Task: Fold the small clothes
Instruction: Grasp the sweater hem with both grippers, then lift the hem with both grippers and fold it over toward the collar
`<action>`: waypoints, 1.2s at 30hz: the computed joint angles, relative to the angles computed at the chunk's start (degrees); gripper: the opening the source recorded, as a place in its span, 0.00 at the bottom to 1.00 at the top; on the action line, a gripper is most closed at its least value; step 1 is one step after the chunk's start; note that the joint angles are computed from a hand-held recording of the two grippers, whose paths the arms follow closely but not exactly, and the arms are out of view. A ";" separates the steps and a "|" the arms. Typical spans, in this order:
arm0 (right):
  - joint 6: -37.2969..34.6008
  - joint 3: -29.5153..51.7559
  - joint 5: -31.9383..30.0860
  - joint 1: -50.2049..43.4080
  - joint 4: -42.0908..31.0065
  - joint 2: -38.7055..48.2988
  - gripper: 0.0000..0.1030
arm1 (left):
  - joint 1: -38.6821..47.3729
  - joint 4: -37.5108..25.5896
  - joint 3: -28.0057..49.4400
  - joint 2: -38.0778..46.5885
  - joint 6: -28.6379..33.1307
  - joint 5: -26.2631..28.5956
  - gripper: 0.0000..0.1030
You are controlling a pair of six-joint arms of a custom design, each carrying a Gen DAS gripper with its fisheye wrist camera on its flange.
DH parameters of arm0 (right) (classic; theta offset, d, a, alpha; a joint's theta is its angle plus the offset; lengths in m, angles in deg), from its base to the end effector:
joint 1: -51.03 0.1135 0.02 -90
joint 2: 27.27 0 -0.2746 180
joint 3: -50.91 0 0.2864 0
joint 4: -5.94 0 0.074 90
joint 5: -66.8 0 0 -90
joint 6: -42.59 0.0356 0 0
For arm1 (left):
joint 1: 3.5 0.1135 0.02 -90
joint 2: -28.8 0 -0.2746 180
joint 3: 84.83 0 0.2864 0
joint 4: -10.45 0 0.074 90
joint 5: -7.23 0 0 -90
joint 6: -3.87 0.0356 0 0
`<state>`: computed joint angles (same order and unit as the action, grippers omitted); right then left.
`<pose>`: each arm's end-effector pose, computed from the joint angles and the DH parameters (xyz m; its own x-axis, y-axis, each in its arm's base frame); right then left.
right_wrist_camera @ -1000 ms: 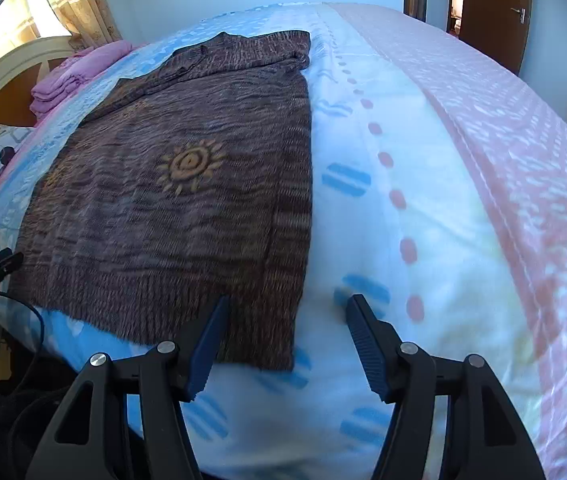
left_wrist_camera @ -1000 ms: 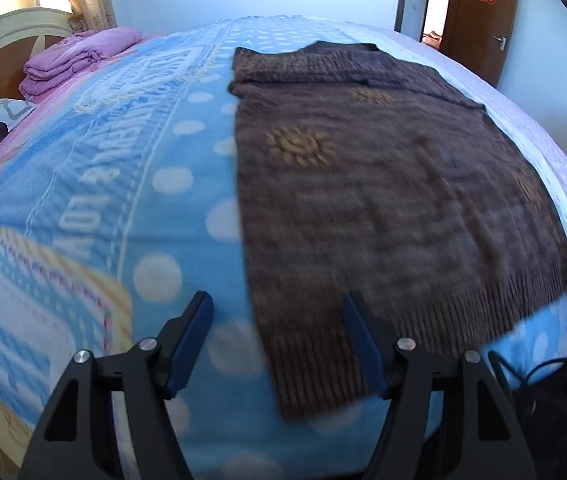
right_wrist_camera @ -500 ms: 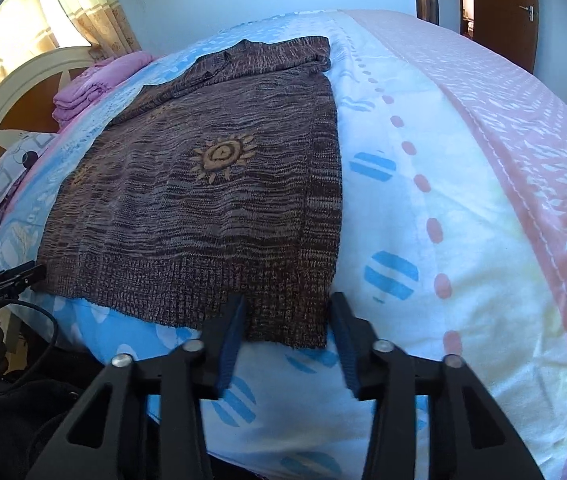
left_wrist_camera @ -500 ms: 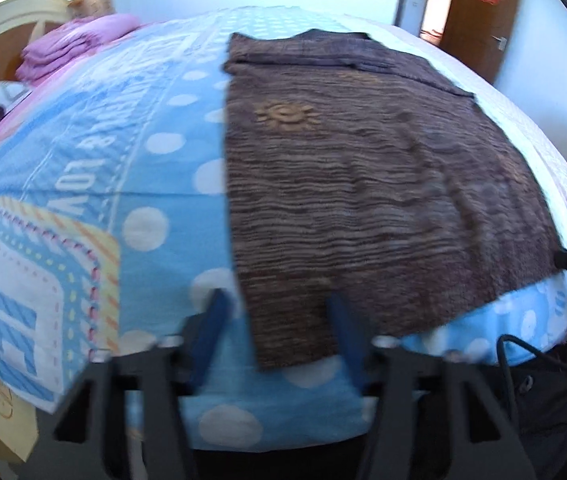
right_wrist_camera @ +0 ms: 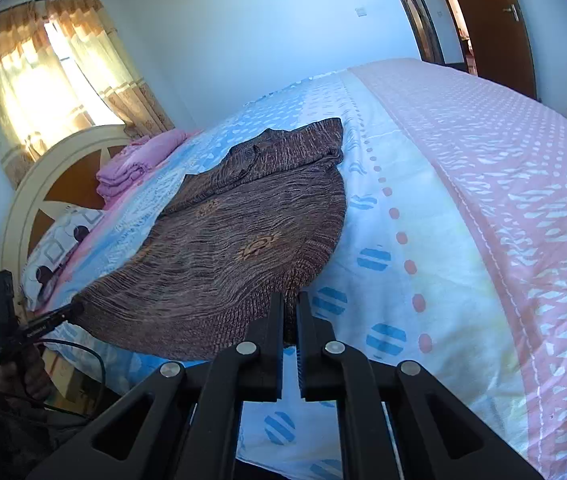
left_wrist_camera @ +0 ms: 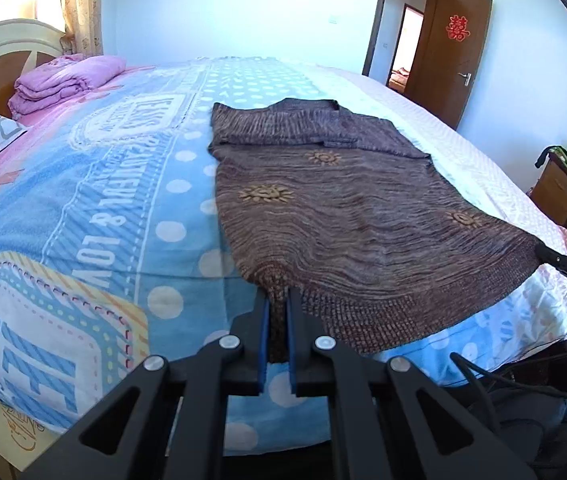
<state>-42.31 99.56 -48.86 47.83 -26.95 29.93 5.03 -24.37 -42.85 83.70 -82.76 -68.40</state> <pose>0.2345 0.0023 0.2315 -0.6825 0.1184 -0.7212 -0.2140 0.9112 0.3521 0.2132 0.0230 0.1938 -0.7294 -0.0518 -0.6821 0.0644 0.9875 -0.1438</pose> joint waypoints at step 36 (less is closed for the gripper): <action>5.67 29.27 1.01 2.97 7.00 23.19 0.04 | 3.60 11.82 25.03 24.98 -8.37 2.62 0.07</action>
<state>-36.64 128.82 -47.85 50.81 -19.95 53.12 8.63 -12.55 -17.82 108.68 -91.13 -65.78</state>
